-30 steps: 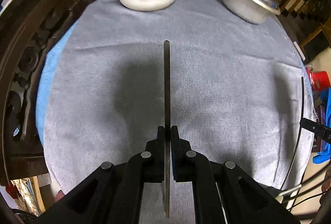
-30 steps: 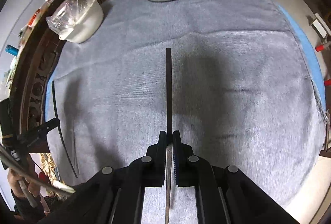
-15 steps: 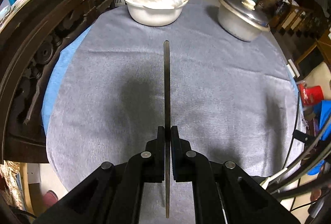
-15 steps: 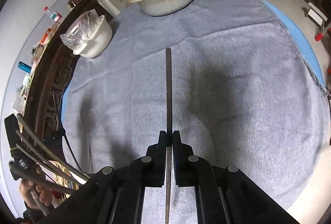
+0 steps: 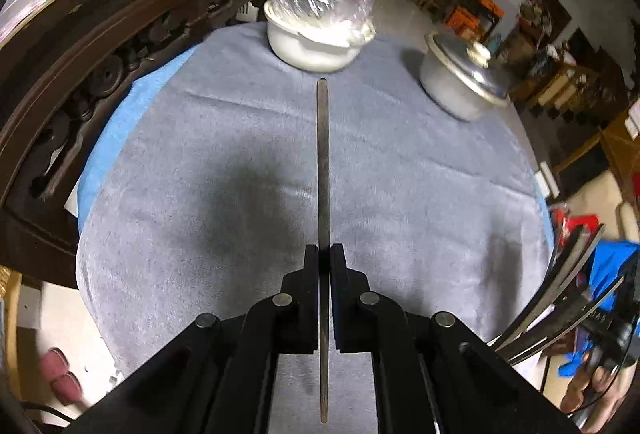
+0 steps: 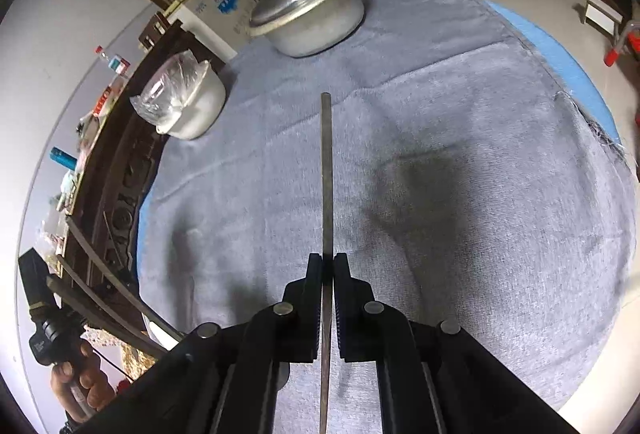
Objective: Organize utensils
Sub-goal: 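Lift both chopsticks and lower them into the black holder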
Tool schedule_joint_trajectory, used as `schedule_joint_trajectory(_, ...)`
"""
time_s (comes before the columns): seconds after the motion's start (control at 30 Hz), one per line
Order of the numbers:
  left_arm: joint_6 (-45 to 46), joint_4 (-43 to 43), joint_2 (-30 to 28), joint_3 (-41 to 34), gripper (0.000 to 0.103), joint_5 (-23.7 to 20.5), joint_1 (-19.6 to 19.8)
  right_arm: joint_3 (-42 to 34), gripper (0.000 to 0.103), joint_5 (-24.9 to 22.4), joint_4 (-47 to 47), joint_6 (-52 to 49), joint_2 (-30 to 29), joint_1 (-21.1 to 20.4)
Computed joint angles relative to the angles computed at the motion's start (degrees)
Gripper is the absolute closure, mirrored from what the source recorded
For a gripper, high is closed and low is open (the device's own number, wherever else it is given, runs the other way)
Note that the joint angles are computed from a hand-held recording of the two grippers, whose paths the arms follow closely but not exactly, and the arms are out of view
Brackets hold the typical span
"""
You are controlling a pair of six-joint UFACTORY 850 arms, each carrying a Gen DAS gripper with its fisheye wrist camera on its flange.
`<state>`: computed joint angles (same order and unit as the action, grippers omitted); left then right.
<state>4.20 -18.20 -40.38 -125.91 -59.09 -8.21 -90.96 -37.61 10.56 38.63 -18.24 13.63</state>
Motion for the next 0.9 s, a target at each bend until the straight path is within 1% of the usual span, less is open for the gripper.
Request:
schedule_joint_trajectory(0.13, -1.01, -2.80, 3.50, 5.04, 0.098, 4.10, 0.74, 2.44, 0.096, 3.51, -1.96, 2.69, 2.24, 0.65)
schedule_joint_trajectory(0.27, -2.25, -6.37, 6.90, 9.19, 0.098, 7.82, 1.71, 4.84, 0.096, 8.17, -4.37, 6.37, 5.06, 1.31)
schedule_joint_trajectory(0.47, -1.89, -11.40, 10.98, 13.26, 0.098, 11.75, 2.50, 6.60, 0.096, 14.28, -10.57, 14.24, 8.22, 2.65)
schedule_joint_trajectory(0.57, -0.77, -14.34, 13.40, 15.92, 0.098, 14.22, 2.45, 6.45, 0.096, 16.14, -15.59, 19.46, 8.85, 3.60)
schedule_joint_trajectory(0.67, 1.12, -17.28, 15.94, 19.01, 0.098, 17.91, 1.96, 6.04, 0.096, 17.44, -26.80, 30.43, 9.20, 5.03)
schedule_joint_trajectory(0.73, 2.14, -18.77, 16.87, 20.32, 0.098, 19.83, 1.70, 5.62, 0.096, 17.85, -32.11, 35.74, 8.94, 5.78)
schedule_joint_trajectory(0.9, 5.85, -22.37, 18.57, 23.09, 0.098, 24.26, 0.54, 5.00, 0.096, 18.79, -39.25, 43.53, 7.57, 6.86)
